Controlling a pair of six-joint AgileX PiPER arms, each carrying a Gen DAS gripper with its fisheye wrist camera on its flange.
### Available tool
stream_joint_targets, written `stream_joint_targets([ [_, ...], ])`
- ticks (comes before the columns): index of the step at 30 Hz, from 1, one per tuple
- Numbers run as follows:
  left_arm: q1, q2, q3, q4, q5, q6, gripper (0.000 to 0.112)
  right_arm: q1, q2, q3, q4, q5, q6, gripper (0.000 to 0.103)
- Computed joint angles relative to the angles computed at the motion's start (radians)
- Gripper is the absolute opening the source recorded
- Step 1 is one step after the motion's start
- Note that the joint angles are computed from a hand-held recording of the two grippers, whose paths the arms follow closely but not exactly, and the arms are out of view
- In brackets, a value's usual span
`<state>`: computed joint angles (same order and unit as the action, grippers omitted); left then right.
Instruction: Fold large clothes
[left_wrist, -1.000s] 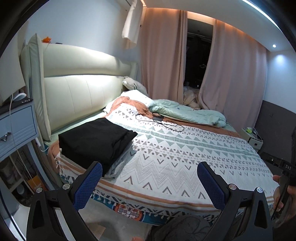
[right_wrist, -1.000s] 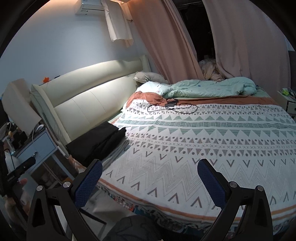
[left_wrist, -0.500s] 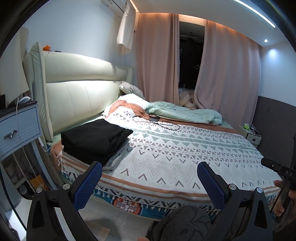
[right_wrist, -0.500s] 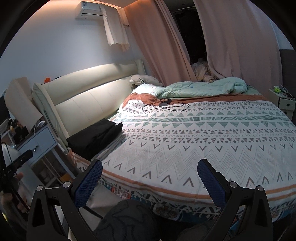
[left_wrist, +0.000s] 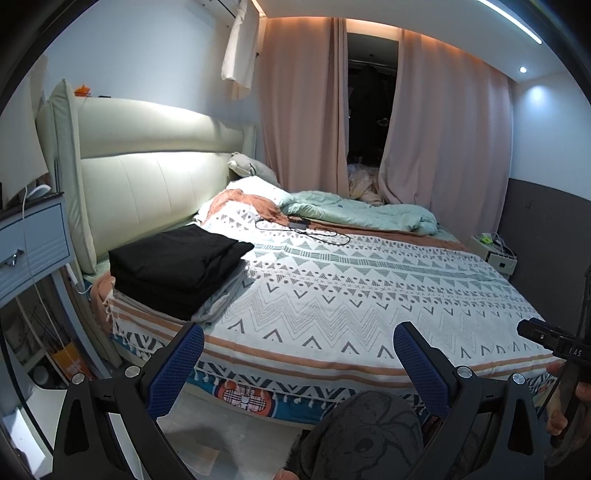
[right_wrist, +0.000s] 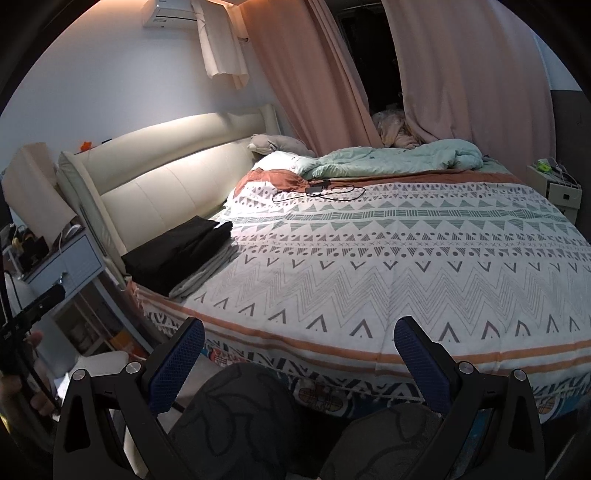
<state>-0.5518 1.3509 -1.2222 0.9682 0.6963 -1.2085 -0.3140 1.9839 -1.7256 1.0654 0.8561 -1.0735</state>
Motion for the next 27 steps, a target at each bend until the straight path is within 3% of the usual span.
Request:
stream_joint_targets([
  [27,0.022,0.027,-0.018,-0.003,0.013,-0.009,0.103,0.011,0.024,-0.049,-0.023,-0.016,0.054,0.103],
])
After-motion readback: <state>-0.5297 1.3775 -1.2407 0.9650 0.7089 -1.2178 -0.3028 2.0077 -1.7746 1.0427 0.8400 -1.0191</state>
